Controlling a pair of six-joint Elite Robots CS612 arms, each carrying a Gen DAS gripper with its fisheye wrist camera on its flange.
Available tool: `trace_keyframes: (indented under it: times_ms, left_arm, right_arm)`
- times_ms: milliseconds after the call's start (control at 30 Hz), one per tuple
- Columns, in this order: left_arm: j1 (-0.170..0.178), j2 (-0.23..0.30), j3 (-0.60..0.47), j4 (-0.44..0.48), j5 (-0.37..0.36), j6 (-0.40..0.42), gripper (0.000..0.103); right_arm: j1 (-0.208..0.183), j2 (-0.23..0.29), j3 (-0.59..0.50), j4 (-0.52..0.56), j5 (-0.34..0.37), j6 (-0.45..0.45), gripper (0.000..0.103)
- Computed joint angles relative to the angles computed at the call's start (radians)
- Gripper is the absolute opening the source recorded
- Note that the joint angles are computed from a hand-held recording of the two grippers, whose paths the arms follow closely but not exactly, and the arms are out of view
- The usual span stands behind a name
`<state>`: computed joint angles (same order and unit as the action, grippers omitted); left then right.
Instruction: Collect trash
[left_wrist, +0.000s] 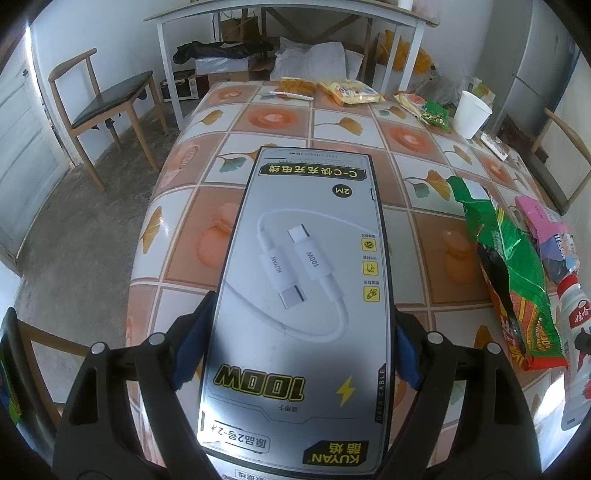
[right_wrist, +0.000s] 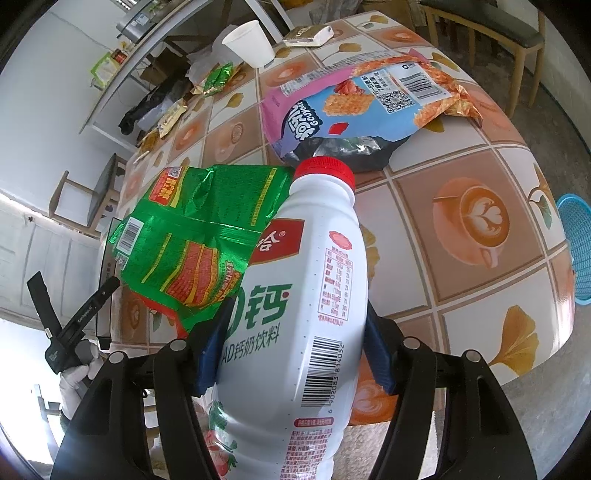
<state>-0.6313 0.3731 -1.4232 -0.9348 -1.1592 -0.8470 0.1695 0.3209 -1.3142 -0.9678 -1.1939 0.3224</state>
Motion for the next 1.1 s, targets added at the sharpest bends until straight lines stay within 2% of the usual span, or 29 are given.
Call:
trace_keyframes:
  times_ms: [600,1100]
  left_arm:
    - [-0.015,0.004,-0.049,-0.023,0.041,-0.013,0.079]
    - [-0.057,-0.013,-0.086,-0.144,0.135,0.076,0.079]
  right_arm:
    - [0.000,-0.003,-0.018,-0.020,0.006,-0.002,0.063]
    - [-0.012,-0.020,-0.048,-0.079,-0.018,0.018,0.063]
